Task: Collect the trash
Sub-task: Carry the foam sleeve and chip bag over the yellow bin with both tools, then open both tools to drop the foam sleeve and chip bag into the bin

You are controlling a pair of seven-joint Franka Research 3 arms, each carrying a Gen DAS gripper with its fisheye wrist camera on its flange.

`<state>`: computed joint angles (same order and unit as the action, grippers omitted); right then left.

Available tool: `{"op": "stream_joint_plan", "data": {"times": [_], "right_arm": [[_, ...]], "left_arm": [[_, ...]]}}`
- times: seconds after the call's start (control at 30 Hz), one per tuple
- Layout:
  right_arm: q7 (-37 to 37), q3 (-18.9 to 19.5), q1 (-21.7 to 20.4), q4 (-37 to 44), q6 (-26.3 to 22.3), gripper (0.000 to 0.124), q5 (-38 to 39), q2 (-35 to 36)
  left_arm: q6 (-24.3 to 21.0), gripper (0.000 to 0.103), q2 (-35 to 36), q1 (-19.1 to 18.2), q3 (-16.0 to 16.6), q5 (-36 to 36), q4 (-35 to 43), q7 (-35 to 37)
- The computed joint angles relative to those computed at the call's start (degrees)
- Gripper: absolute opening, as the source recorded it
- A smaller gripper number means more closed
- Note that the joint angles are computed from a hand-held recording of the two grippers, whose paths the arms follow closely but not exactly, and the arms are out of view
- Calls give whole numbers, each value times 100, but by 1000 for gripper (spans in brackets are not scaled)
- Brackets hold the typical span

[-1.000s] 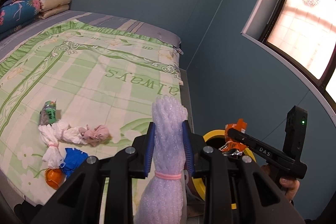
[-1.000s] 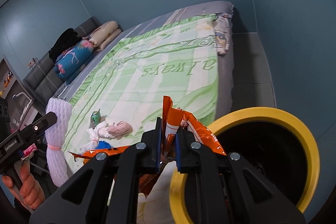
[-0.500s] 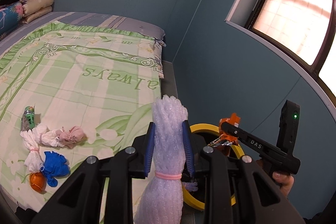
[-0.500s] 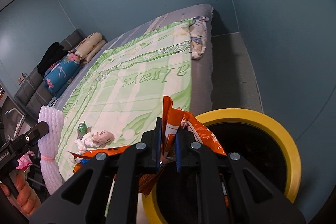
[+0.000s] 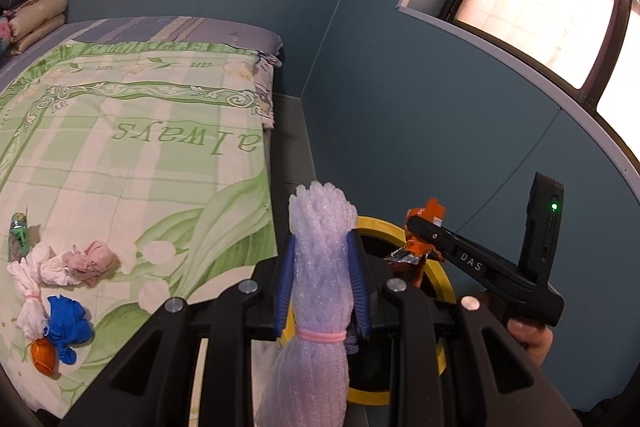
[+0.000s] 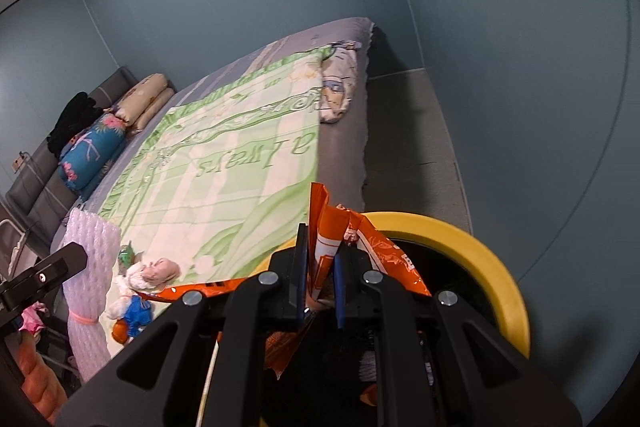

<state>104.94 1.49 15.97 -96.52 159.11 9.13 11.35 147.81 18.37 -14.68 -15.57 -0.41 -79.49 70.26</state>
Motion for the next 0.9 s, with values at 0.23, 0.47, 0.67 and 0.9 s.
{"op": "stream_joint_plan", "data": {"times": [0.23,0.47,0.67,0.9], "right_arm": [[508,-226,55,-134,-21,10,-610,-24],[548,-201,-63,-115,-218,11,-631,59],[604,-224,-91,-138,-256,11,-676,75],[733,-254,-102,-140,-295,12,-769,107]], "left_arm": [[-366,24,495,-105,-111,-94,617,147],[-857,25,1104,-365,-81,53,1489,259],[-1237,25,1616,-514,-72,43,2237,364],[-1129,35,1681,-509,-78,-71,2241,422]]}}
